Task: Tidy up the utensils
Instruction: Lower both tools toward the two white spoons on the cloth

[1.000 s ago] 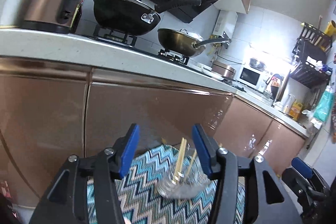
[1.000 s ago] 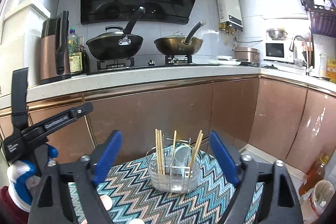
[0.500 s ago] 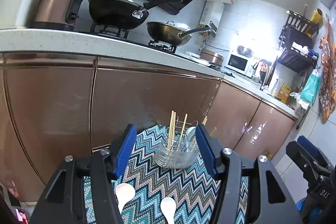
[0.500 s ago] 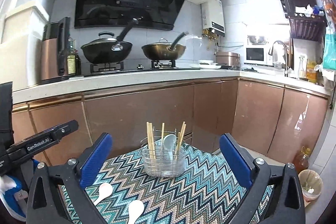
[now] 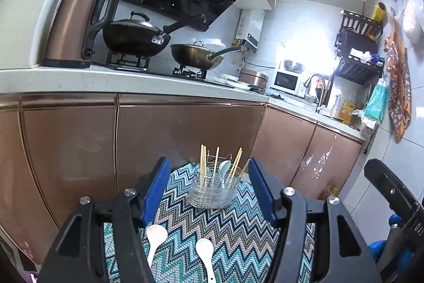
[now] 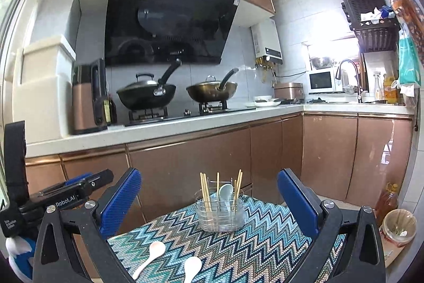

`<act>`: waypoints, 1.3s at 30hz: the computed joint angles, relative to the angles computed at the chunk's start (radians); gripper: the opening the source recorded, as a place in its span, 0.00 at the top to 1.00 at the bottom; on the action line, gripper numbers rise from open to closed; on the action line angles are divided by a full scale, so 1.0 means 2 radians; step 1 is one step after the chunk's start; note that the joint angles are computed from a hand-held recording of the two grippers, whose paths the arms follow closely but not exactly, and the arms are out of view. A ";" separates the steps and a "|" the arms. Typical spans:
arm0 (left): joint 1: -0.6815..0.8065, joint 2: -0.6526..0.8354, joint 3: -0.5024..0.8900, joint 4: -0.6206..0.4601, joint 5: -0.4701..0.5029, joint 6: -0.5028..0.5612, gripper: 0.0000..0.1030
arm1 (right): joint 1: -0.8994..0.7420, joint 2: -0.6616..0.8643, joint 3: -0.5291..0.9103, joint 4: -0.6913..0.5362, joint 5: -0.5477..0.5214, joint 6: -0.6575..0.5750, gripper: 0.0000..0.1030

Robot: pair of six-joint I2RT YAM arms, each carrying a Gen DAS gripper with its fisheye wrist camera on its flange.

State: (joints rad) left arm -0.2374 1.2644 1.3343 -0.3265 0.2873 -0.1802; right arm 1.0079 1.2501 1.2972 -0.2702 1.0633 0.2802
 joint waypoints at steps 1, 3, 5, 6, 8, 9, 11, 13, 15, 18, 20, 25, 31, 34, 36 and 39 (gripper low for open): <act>-0.001 -0.005 0.000 -0.004 -0.001 0.001 0.42 | 0.007 -0.004 -0.003 0.004 0.006 -0.002 0.00; -0.001 -0.016 -0.003 -0.010 0.000 0.001 0.42 | 0.018 -0.010 -0.006 0.010 0.014 -0.009 0.00; 0.000 -0.024 -0.007 -0.013 0.001 0.002 0.41 | 0.026 -0.013 -0.011 0.023 0.020 -0.019 0.00; 0.000 -0.027 -0.008 -0.015 0.002 0.003 0.41 | 0.029 -0.014 -0.013 0.028 0.022 -0.023 0.00; 0.003 -0.029 -0.010 -0.016 0.005 0.005 0.41 | 0.032 -0.016 -0.015 0.029 0.023 -0.023 0.00; 0.006 -0.030 -0.011 -0.016 0.007 0.004 0.40 | 0.032 -0.018 -0.017 0.028 0.022 -0.021 0.00; 0.008 -0.027 -0.010 -0.017 0.011 0.002 0.40 | 0.026 -0.018 -0.019 0.018 0.014 -0.007 0.00; 0.014 -0.020 -0.009 -0.020 0.019 0.000 0.40 | 0.015 -0.015 -0.018 -0.003 -0.004 0.019 0.00; 0.018 -0.010 -0.010 -0.021 0.025 0.001 0.40 | 0.003 -0.014 -0.019 -0.022 -0.026 0.042 0.00; 0.024 0.011 -0.006 -0.028 0.032 0.007 0.40 | -0.012 -0.004 -0.017 -0.048 -0.044 0.068 0.00; 0.028 0.026 -0.004 -0.032 0.038 0.011 0.40 | -0.025 0.003 -0.016 -0.061 -0.060 0.082 0.00; 0.039 0.069 0.009 -0.042 0.048 0.019 0.40 | -0.059 0.013 -0.021 -0.082 -0.104 0.109 0.00; 0.043 0.126 0.027 -0.058 0.046 0.029 0.40 | -0.103 0.041 -0.018 -0.106 -0.173 0.129 0.00; 0.043 0.150 0.034 -0.063 0.042 0.037 0.40 | -0.122 0.058 -0.019 -0.107 -0.208 0.130 0.00; 0.042 0.161 0.032 -0.062 0.039 0.040 0.40 | -0.131 0.068 -0.018 -0.107 -0.224 0.129 0.00; 0.045 0.185 0.041 -0.065 0.036 0.044 0.40 | -0.148 0.081 -0.019 -0.106 -0.251 0.130 0.00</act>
State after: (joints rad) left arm -0.1474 1.6352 1.4164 -0.4562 0.3593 -0.0925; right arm 0.7127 1.4118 1.2584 -0.4825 0.5608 0.5412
